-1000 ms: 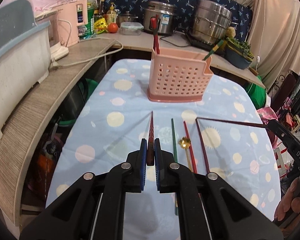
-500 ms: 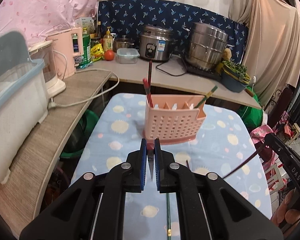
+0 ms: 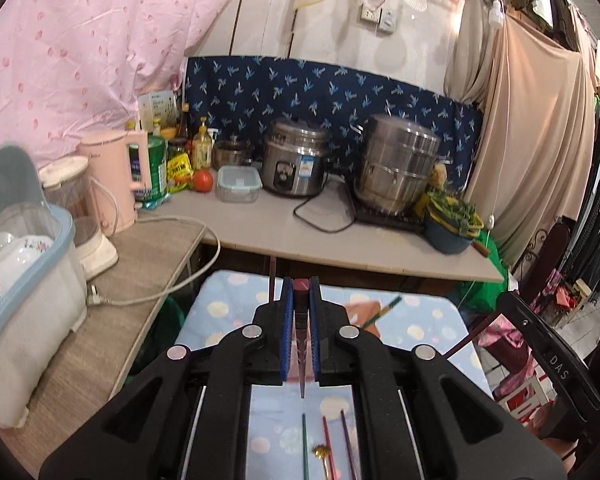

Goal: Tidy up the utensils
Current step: 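Lower both dark red chopsticks into the pink holder and open both tools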

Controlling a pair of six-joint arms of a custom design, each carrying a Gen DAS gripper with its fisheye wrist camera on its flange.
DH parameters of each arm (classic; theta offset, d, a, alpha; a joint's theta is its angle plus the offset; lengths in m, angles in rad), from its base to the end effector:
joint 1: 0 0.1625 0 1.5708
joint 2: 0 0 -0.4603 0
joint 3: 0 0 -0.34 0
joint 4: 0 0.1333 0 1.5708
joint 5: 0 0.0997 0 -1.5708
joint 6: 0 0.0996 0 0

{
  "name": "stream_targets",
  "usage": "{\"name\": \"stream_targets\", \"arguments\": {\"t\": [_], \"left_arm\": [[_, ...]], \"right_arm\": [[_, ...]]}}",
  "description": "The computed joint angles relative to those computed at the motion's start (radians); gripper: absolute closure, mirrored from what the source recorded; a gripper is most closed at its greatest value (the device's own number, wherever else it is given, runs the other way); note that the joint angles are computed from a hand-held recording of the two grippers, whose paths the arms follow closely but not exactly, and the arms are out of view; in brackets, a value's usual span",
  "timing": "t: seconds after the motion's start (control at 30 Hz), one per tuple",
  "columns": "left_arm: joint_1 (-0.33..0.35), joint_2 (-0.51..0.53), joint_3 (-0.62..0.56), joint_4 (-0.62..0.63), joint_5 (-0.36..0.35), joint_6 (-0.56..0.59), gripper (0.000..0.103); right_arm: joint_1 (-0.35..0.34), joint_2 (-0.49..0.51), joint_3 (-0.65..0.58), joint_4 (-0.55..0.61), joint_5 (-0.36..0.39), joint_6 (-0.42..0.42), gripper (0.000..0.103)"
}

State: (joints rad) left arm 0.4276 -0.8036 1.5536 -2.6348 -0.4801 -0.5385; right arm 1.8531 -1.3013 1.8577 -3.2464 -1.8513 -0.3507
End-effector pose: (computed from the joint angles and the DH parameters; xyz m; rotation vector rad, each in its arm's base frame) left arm -0.5244 -0.4826 0.2491 0.4758 2.2700 -1.2875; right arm 0.2522 -0.4900 0.4746 0.5520 -2.3756 1.5091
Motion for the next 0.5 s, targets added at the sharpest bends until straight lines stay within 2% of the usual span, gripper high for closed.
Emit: {"name": "stream_targets", "arguments": {"t": [0.3, 0.5], "left_arm": [[0.026, 0.078, -0.155, -0.105, 0.028, 0.175, 0.096], [0.054, 0.133, -0.242, -0.136, 0.036, 0.247, 0.096]], "right_arm": [[0.007, 0.094, -0.167, 0.010, 0.023, 0.008, 0.096], [-0.003, 0.141, -0.223, 0.025, 0.020, 0.009, 0.096]]}}
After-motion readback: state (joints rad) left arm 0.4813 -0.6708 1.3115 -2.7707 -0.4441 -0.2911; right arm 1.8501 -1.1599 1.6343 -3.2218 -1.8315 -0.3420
